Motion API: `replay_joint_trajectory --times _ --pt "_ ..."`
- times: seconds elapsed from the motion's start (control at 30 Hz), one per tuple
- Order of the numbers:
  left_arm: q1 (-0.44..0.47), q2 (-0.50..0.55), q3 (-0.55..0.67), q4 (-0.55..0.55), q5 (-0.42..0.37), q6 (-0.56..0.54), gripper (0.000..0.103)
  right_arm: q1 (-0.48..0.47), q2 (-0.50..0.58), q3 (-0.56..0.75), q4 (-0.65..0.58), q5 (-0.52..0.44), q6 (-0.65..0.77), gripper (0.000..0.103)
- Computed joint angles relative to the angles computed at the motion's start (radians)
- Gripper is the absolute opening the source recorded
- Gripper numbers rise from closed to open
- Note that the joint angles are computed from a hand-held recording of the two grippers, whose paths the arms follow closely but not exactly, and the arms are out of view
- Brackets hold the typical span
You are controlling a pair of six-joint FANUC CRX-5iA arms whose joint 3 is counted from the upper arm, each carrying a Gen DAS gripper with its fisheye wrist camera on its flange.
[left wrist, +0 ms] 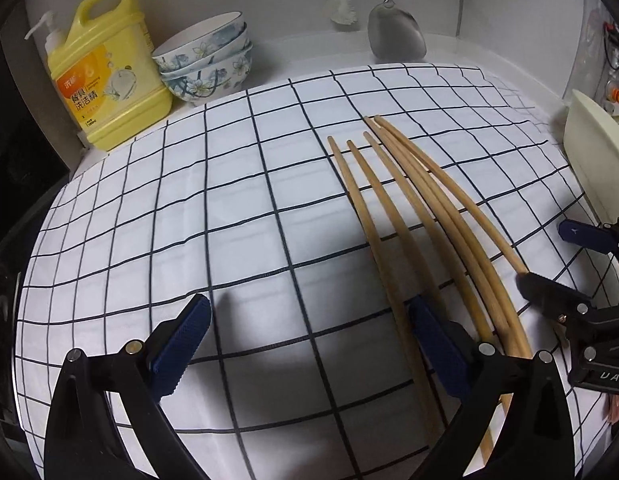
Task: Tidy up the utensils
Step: 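Lower the right tool onto a single chopstick and close on it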
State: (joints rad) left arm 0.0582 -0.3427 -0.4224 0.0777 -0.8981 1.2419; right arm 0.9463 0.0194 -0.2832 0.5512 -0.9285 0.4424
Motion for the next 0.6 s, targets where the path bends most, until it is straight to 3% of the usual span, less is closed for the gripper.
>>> replay_joint_trajectory --times 0.2,0.37,0.47,0.57,0.6 --pt "0.034 -0.008 -0.015 0.023 0.009 0.010 0.097 0.007 0.009 -0.006 0.032 -0.007 -0.012 0.076" --pt "-0.012 -0.016 -0.007 -0.053 0.043 0.075 0.096 0.016 0.010 -0.020 0.060 0.016 -0.014 0.075" --pt "0.021 -0.032 -0.045 0.047 0.054 0.002 0.081 0.016 0.006 -0.025 0.062 0.036 -0.006 0.064" --pt "0.035 -0.045 -0.072 0.107 0.058 -0.033 0.068 0.019 0.006 -0.031 0.083 0.043 -0.020 0.042" --pt "0.034 -0.051 -0.079 0.115 0.062 -0.038 0.062 0.020 0.006 -0.031 0.086 0.043 -0.022 0.028"
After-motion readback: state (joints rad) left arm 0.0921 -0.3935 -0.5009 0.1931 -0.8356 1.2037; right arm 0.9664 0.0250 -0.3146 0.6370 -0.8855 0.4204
